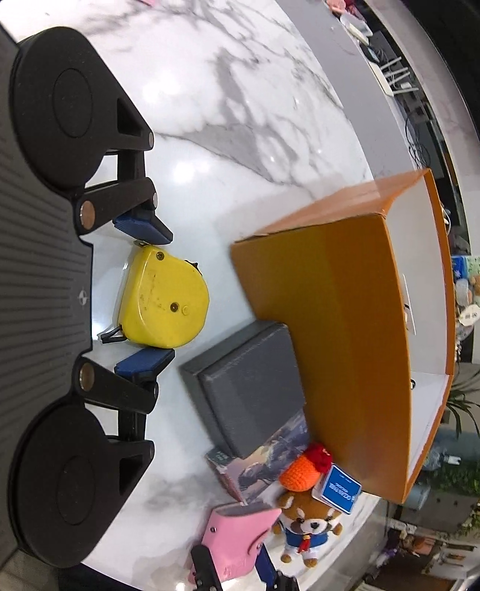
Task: Organize objects
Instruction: 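Close left tool on yellow tape measure while right tool closes on pink wallet, then carry tape measure with left tool while right tool carries pink wallet into box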
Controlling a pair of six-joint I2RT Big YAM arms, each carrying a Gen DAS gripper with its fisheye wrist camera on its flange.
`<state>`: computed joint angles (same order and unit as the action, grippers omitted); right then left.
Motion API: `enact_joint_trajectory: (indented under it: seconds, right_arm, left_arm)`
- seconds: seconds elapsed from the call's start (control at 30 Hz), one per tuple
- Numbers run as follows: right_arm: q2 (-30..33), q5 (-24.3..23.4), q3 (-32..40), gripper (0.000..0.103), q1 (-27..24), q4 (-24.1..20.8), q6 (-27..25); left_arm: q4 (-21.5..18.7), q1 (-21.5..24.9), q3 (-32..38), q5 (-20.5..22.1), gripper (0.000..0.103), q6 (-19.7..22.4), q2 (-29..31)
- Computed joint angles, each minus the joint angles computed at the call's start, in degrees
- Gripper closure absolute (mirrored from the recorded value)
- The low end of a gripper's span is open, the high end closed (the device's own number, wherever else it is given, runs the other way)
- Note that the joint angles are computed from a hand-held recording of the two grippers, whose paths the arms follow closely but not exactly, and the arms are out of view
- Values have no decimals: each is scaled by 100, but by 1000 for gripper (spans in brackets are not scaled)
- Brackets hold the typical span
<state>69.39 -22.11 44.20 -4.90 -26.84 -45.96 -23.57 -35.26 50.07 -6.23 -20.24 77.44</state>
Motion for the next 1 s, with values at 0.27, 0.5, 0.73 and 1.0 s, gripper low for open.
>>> enact_joint_trajectory:
  seconds: [0.27, 0.5, 0.73, 1.0]
  right_arm:
    - [-380, -564, -103, 20, -268, -414, 190]
    - [-818, -1260, -8, 20, -400, -903, 314]
    - [-981, -1786, 714, 20, -255, -1444, 595]
    - [91, -831, 2340, 20, 823, -1299, 1255]
  left_arm:
    - [-301, -385, -58, -481, 32, -332, -435]
    - [-213, -774, 77, -885, 32, -521, -857]
    - [-96, -497, 731, -843, 32, -139, -702]
    - [-362, 411, 2298, -178, 32, 251, 535]
